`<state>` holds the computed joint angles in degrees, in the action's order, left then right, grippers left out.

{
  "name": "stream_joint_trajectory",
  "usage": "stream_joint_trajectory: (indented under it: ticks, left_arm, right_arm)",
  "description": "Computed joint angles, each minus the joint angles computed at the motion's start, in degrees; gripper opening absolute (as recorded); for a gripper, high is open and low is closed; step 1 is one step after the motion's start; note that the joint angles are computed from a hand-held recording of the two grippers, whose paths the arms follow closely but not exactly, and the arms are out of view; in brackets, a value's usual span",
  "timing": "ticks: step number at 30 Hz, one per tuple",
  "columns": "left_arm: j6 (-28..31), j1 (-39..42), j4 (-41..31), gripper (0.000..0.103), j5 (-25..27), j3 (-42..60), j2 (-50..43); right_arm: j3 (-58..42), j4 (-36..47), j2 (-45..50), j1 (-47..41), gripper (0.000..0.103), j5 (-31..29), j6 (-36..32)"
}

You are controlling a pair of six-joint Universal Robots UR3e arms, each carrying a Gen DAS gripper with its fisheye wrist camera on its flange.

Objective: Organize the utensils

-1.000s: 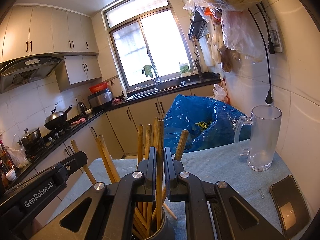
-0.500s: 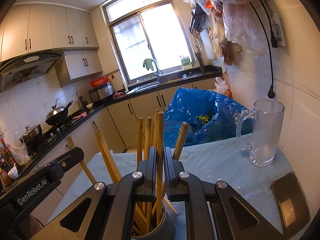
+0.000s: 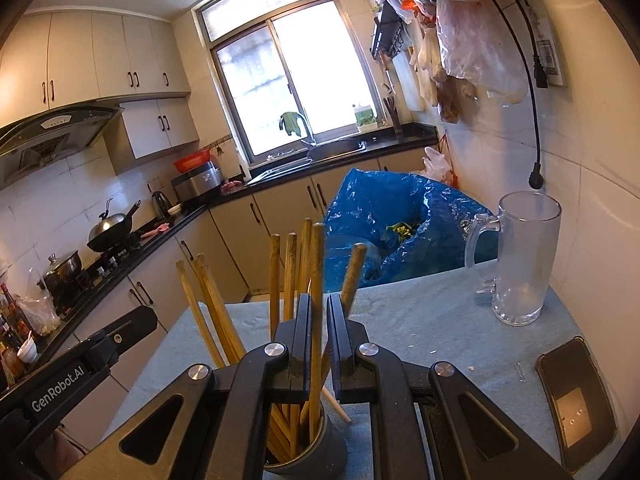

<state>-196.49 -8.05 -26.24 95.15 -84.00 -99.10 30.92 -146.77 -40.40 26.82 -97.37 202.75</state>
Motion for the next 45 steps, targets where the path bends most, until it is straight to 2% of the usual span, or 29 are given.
stream_joint_trajectory:
  ticks: [5, 7, 9, 12, 14, 16, 19, 25, 28, 32, 34, 40, 42, 45]
  left_arm:
    - [-0.35, -0.60, -2.30, 0.010, 0.66, 0.06, 2.06]
    - [-0.76, -1.13, -3.41, 0.027, 1.31, -0.42, 3.64]
    - [-1.02, -1.88, -3.34, 0.038, 2.79, -1.52, 5.41]
    - [-0.55, -3.23, -2.85, 0.048, 5.13, -3.60, 8.23]
    - [-0.43, -4.31, -2.72, 0.057, 7.01, -4.99, 10.01]
    - [-0.69, -4.98, -2.61, 0.072, 8.53, -7.02, 12.18]
    - [-1.88, -5.86, -2.39, 0.080, 10.33, -11.25, 16.34]
    - [-3.24, -7.45, -3.40, 0.085, 13.16, -18.97, 24.06]
    - [-3.90, -9.68, -3.66, 0.088, 16.79, -21.70, 26.74]
    - [-5.22, -14.63, -3.98, 0.090, 23.43, -25.28, 30.22]
    - [-6.04, -17.12, -4.15, 0.096, 26.26, -26.55, 31.62]
    - [-10.80, -26.34, -4.09, 0.102, 37.22, -30.42, 34.80]
    - [-12.66, -30.59, -5.30, 0.103, 42.22, -30.58, 34.43]
    - [-15.35, -34.83, -9.46, 0.103, 45.76, -30.76, 35.24]
  right_arm:
    - [5.14, -1.73, -3.84, 0.02, 0.020, 0.02, 1.38]
    - [7.66, -2.79, -5.68, 0.34, 0.022, -0.31, 1.41]
    - [9.54, -3.45, -7.34, 0.72, 0.025, -0.77, 1.34]
    - [13.56, -5.00, -10.50, 1.50, 0.033, -1.78, 1.12]
    - [16.61, -6.09, -12.68, 1.93, 0.035, -2.33, 0.63]
    - [19.83, -6.86, -15.04, 2.62, 0.038, -3.33, 0.12]
    - [24.80, -8.05, -18.25, 3.59, 0.046, -5.02, -0.42]
    - [36.53, -9.85, -25.10, 5.71, 0.049, -7.04, 0.53]
    - [41.56, -11.21, -27.94, 6.73, 0.050, -7.78, 1.43]
    - [46.91, -12.98, -31.32, 9.51, 0.054, -10.97, 2.23]
    - [48.50, -13.62, -32.30, 10.62, 0.056, -12.36, 2.41]
    - [53.46, -14.02, -35.91, 15.11, 0.061, -18.05, 3.31]
    - [55.05, -13.55, -37.04, 16.48, 0.062, -19.58, 4.26]
    - [57.34, -12.17, -39.08, 17.72, 0.063, -20.41, 6.11]
